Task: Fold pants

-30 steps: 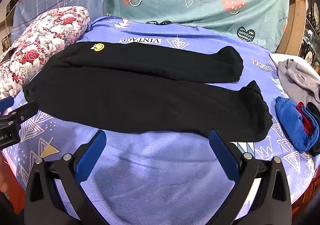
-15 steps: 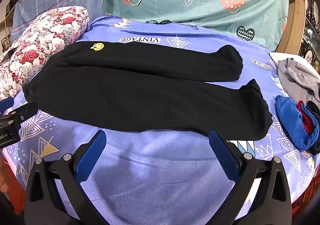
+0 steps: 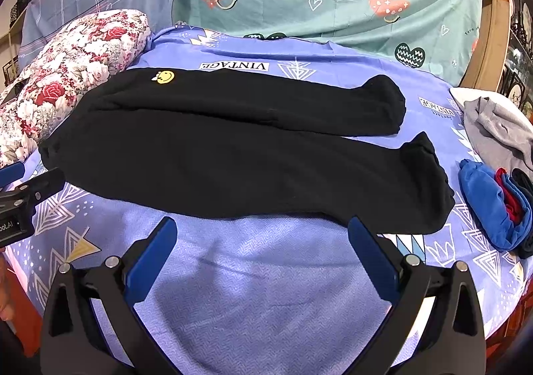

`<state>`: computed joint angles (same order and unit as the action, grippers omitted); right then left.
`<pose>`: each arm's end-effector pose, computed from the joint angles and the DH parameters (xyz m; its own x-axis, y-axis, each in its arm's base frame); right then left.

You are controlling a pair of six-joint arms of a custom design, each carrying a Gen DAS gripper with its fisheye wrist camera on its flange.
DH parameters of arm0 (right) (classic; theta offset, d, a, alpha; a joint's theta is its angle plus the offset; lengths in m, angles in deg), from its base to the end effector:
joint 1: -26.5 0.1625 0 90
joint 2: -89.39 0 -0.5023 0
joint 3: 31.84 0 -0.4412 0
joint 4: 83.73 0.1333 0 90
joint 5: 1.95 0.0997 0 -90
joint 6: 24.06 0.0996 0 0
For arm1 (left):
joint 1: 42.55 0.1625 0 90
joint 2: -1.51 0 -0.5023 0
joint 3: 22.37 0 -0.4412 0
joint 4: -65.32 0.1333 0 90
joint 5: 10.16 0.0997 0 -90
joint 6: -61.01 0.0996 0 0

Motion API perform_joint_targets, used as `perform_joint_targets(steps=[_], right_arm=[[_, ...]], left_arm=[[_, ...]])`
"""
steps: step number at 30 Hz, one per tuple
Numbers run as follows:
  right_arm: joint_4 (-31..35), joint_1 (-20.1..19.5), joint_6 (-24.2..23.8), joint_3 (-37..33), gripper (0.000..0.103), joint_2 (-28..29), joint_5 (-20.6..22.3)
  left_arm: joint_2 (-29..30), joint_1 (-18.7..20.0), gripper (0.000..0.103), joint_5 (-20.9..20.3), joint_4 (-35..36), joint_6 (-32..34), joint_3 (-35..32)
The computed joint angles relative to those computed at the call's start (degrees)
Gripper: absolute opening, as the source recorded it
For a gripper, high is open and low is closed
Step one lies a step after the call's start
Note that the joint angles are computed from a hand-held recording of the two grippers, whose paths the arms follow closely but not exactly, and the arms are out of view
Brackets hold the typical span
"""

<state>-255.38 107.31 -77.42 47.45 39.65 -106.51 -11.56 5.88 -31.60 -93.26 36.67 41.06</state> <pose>-0.0282 -0.8522 0.3477 -0.6300 -0.2775 0.7253 -0.6827 0.6431 -0.3470 -0.4127 -0.8060 -0.0671 -0.6849 -0.2703 -0.6767 0.3819 0.6577 -0.6493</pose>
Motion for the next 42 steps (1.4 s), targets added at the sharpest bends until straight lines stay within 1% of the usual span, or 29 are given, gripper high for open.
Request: perform_joint_targets(steps=[29, 30, 33, 35, 36, 37, 38, 39, 40, 42], right_arm=[[0.56, 0.05, 0.42, -0.11, 0.102, 0.11, -0.47], [0.66, 0.06, 0.3, -0.2, 0.102, 0.14, -0.51], [0.32, 0.11, -0.06, -0.55, 0.102, 0.31, -0.78], [0.75, 0.02, 0.44, -1.29, 0.102, 0.46, -0.79], [0.85, -0.05, 0.78, -1.7, 0.102, 0.57, -0.95], [1.02, -0.07, 1.03, -2.18, 0.102, 0.78, -1.2], [1.21, -0.13, 1.43, -2.84, 0.102, 1.07, -1.64], [1.34, -0.18, 1.78, -3.46, 0.102, 1.36, -2.02], [1.4, -0.22, 1.96, -3.89, 0.102, 1.59, -2.23], [1.38, -0.23, 2.0, -5.06, 0.102, 2.26, -2.94]], left_arm=[[-0.09, 0.19, 0.101, -0.35, 0.75, -0.63, -0.26], [-0.12, 0.28, 0.101, -0.94, 0.47, -0.46, -0.26], [-1.09, 1.0, 0.101, -5.17, 1.05, -0.87, 0.28], [-2.13, 1.77, 0.101, -8.5, -0.09, 0.02, 1.22], [-3.23, 2.4, 0.101, -11.43, -0.41, -0.34, 2.18], [-3.98, 2.86, 0.101, -13.54, -0.72, -0.77, 2.86], [-5.01, 3.53, 0.101, -16.52, -1.39, -1.4, 3.79], [-6.43, 4.38, 0.101, -20.39, -2.95, -1.9, 5.26], [-7.3, 4.89, 0.101, -22.28, -4.51, -1.87, 6.35], [-8.58, 5.69, 0.101, -23.01, -5.39, -2.46, 7.6]])
